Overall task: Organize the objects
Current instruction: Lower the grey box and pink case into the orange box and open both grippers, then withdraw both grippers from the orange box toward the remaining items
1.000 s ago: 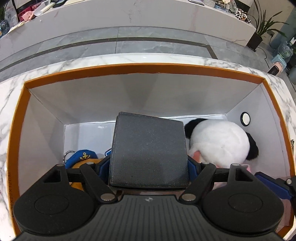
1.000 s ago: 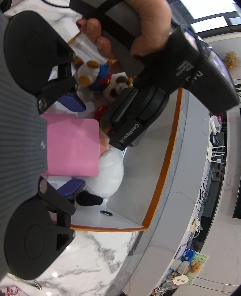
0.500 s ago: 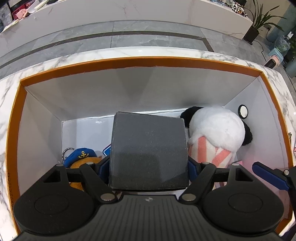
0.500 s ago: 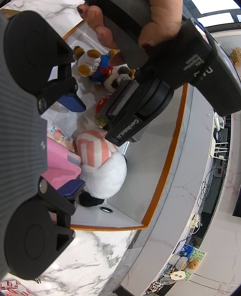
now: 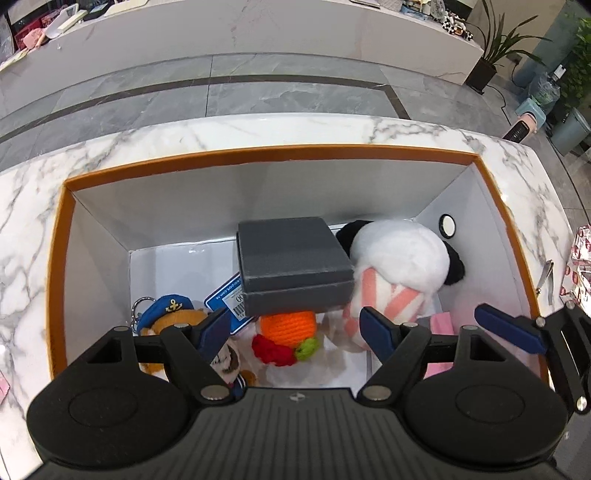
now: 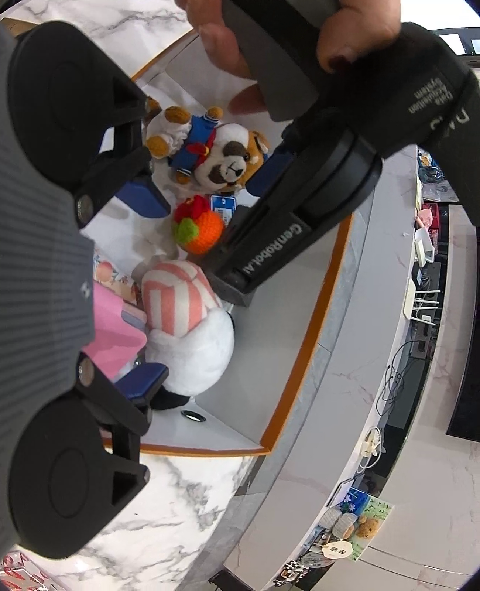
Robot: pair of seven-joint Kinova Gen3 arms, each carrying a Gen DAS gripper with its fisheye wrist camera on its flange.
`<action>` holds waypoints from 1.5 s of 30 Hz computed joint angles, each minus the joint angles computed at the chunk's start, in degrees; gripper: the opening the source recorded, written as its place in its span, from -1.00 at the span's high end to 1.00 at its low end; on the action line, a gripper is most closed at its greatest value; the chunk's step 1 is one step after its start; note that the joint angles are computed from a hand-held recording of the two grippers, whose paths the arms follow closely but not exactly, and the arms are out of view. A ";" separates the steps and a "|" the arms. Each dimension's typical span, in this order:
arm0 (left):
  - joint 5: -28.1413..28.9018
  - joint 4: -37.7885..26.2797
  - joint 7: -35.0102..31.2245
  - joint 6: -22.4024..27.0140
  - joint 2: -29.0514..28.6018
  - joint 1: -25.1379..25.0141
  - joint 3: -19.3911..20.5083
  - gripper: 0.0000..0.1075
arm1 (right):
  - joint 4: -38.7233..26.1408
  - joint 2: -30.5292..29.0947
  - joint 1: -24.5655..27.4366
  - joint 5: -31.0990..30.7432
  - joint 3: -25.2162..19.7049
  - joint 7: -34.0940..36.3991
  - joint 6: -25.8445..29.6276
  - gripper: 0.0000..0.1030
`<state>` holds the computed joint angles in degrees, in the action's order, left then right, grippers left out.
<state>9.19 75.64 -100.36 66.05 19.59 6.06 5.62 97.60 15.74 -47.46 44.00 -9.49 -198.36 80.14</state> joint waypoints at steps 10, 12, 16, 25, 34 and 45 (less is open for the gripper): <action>0.47 6.38 -0.67 -5.36 -6.95 0.20 -0.17 -0.69 | -2.40 0.46 -1.58 0.74 -0.26 0.23 3.85 -0.74; -0.68 8.18 0.40 -7.22 -8.49 0.95 -0.29 -0.69 | -2.98 0.64 -2.06 0.74 -0.37 0.27 4.73 -0.74; -0.67 11.00 1.42 -9.04 -11.16 1.02 -0.36 -0.67 | -4.43 1.21 -3.46 0.82 -0.63 0.39 7.03 -0.75; -2.97 17.55 4.48 -13.25 -20.20 2.24 -0.13 -0.67 | -8.91 2.89 -9.37 2.05 -1.29 -1.24 15.03 -0.77; -1.62 26.81 4.09 -16.56 -33.66 2.60 -0.51 -0.67 | -15.94 6.57 -17.73 3.11 -1.56 -1.42 24.82 -0.85; 2.69 44.58 -0.01 -20.44 -50.68 3.87 -6.98 -0.67 | -13.95 8.07 -26.64 -0.05 -2.92 -17.19 25.38 -0.91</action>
<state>11.88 120.23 -100.37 45.61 -31.09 9.93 -1.36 83.66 23.80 -74.10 43.95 -12.41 -215.55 105.51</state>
